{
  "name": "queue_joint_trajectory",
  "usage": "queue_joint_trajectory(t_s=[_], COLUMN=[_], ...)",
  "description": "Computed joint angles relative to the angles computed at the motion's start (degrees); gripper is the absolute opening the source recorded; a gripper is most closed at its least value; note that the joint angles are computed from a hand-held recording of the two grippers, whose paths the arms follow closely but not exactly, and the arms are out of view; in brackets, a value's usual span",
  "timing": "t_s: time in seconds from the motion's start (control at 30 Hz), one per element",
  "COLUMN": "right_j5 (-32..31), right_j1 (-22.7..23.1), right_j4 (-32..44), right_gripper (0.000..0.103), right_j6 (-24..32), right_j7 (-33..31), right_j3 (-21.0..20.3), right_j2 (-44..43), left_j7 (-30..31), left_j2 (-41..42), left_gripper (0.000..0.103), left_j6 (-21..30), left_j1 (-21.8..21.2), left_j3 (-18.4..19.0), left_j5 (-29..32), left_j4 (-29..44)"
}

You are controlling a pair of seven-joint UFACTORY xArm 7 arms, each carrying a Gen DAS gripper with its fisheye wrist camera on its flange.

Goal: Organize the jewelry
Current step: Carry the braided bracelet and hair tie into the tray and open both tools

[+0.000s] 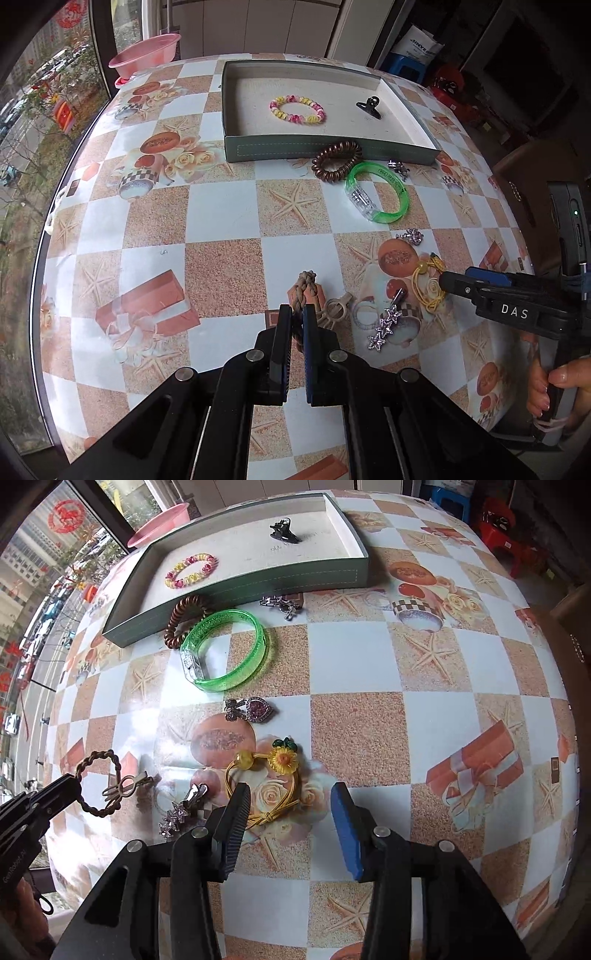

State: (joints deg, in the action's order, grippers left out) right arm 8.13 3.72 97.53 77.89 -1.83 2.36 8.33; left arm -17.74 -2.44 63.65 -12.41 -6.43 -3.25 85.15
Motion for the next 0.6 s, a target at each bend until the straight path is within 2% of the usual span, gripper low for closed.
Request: queue_joint_trajectory(t_s=[0.13,0.23,0.27,0.3,0.33,0.6], right_j5=[-2.96,-4.72,-5.93,-7.03,-7.28,-1.12], right_j1=[1.08,2.01,2.49,2.94,3.14,0.85], right_j4=[0.84,1.45,0.69,0.37,0.22,0.27], right_gripper=[0.057,0.048,0.043,0.028,0.018,0.018], right_j6=[-0.37,-0.44,-1.73,-2.28,-2.64,-1.01], right_j7=[-1.61,-2.81,-3.01,-3.28,-3.44,-0.07], right_j3=[0.51,0.88,0.94,1.03,1.07,-0.02], right_j2=[1.44,2.76,2.40,2.28,2.17,0.64], left_j7=[1.50,2.27,2.18,2.15,2.04,1.03], left_j2=[-1.03,-1.28,-1.39,-1.51,-1.73,-3.59], left_gripper=[0.018,0.018,0.018,0.018,0.019,0.018], left_j6=[-1.35,-1.65,-1.73,-1.80,-1.88,-2.35], left_j1=[-0.71,-0.86,-0.88,-0.87,-0.87,-0.33], left_j3=[-0.81,-0.74,-0.75,-0.72,-0.70,-0.58], left_j5=[4.70,3.98,3.95,3.83,3.58,4.06], left_j4=[-0.54,-0.59,-0.66,-0.74,-0.96,-1.87])
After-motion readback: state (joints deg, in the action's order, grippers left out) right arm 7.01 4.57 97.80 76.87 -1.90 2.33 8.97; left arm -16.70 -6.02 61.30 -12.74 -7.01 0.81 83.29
